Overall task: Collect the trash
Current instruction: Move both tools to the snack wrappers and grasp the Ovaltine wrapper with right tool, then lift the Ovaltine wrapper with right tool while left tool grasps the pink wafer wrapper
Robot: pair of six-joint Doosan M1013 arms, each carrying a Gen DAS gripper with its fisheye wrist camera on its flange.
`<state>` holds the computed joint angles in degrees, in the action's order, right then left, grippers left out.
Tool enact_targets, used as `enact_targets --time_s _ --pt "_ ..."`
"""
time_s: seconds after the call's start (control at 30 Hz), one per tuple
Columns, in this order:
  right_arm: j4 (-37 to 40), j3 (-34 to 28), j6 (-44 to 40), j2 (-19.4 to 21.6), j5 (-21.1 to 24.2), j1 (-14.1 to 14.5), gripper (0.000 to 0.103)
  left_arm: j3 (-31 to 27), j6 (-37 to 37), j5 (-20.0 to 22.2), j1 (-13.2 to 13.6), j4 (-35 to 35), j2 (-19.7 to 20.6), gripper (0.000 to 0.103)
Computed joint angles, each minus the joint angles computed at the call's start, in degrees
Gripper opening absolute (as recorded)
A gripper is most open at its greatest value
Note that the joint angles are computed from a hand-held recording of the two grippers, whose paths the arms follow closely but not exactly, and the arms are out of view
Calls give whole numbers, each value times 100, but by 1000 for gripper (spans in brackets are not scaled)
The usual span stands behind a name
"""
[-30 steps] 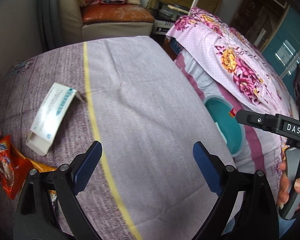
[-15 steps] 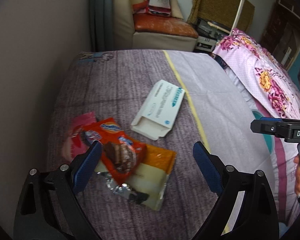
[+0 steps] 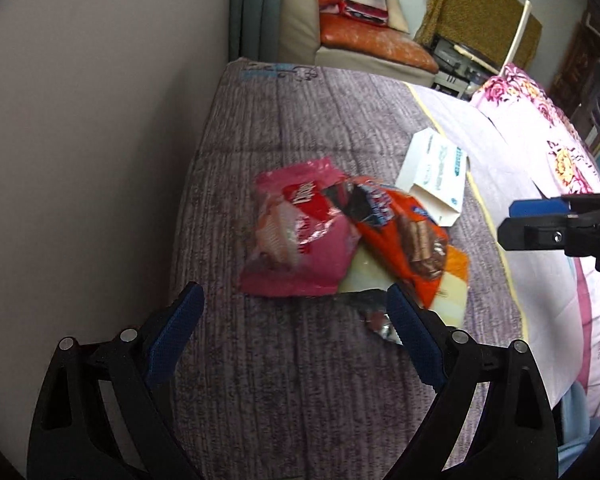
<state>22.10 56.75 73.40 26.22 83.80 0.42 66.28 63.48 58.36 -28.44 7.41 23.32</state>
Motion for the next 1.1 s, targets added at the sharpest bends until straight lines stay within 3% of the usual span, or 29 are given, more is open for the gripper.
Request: enact_targets --time_s 0.1,0.3,0.47,0.5,0.53,0.63,1.03,1.1 --pt "96 -142 -63 137 98 120 71 92 69 -130 88 -183 -23 92" --pt "114 -350 -237 330 242 317 67 176 198 -254 187 -423 -20 92" --pt "207 -439 -191 474 376 372 56 187 338 -231 230 -571 -7 92" --pt "230 -435 -215 483 395 376 46 189 357 -223 237 -596 -4 92" --pt "215 -408 -248 470 388 388 28 182 368 -208 241 -610 2 92" --pt "226 -322 -297 402 218 378 19 85 415 -168 242 -636 67 92" --pt "156 38 48 10 -263 84 17 -243 410 -2 218 -617 337 91" --pt "173 79 43 -43 -245 -6 17 -251 387 7 210 -600 354 74"
